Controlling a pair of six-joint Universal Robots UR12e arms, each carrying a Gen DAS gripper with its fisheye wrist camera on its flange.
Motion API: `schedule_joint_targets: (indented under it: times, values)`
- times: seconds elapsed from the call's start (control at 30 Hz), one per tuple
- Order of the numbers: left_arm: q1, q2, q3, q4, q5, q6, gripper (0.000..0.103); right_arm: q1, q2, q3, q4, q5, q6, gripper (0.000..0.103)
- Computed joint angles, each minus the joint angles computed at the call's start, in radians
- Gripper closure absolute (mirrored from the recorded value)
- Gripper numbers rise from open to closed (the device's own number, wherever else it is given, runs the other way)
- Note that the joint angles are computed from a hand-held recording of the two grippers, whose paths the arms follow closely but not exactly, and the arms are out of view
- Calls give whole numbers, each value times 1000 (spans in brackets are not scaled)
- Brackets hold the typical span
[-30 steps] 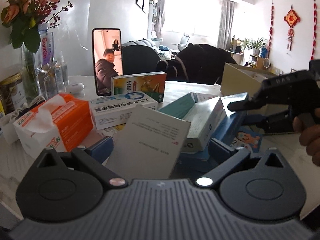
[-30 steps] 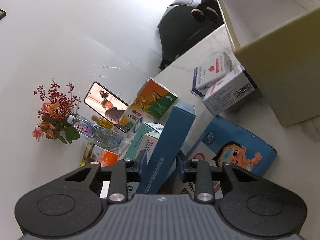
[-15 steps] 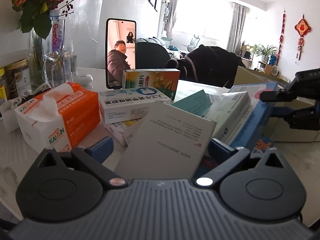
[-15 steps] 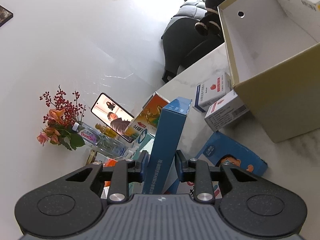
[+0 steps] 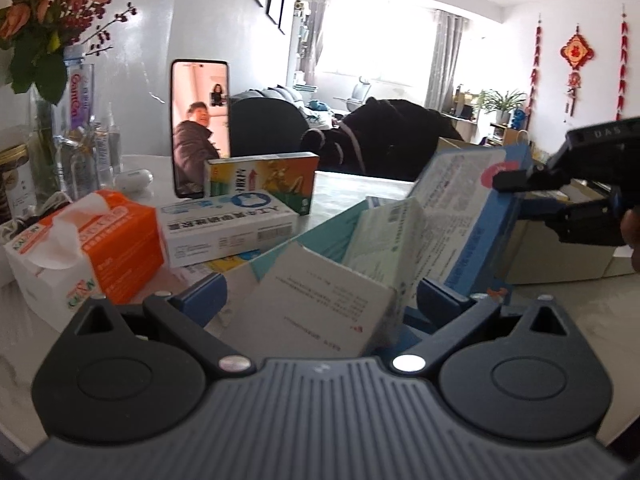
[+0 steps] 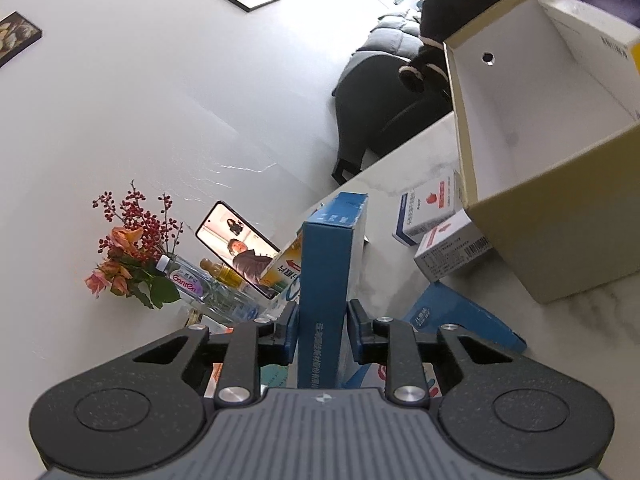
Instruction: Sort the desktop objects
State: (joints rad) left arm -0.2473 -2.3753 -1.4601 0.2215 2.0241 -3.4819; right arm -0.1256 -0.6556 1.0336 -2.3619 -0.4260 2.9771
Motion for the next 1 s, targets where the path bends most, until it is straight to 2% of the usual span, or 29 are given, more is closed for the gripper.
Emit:
schedule_joint_targets:
  times: [0.43, 0.57, 0.73, 0.87, 1.0]
  values:
    - [5, -24, 38, 0, -62, 0, 0, 1, -23, -35, 101, -53, -253, 78]
    - [2, -24, 44, 22, -69, 39, 0, 3, -28, -57, 173, -70, -355, 78]
    - [5, -29, 66, 26, -106, 74, 0, 12, -29, -126, 348, -115, -551, 78]
    - [10, -40, 94, 22, -165, 85, 0, 19, -30, -168, 444, -153, -669, 78]
    - [19, -52, 123, -6, -246, 79, 0, 26, -30, -193, 487, -180, -734, 78]
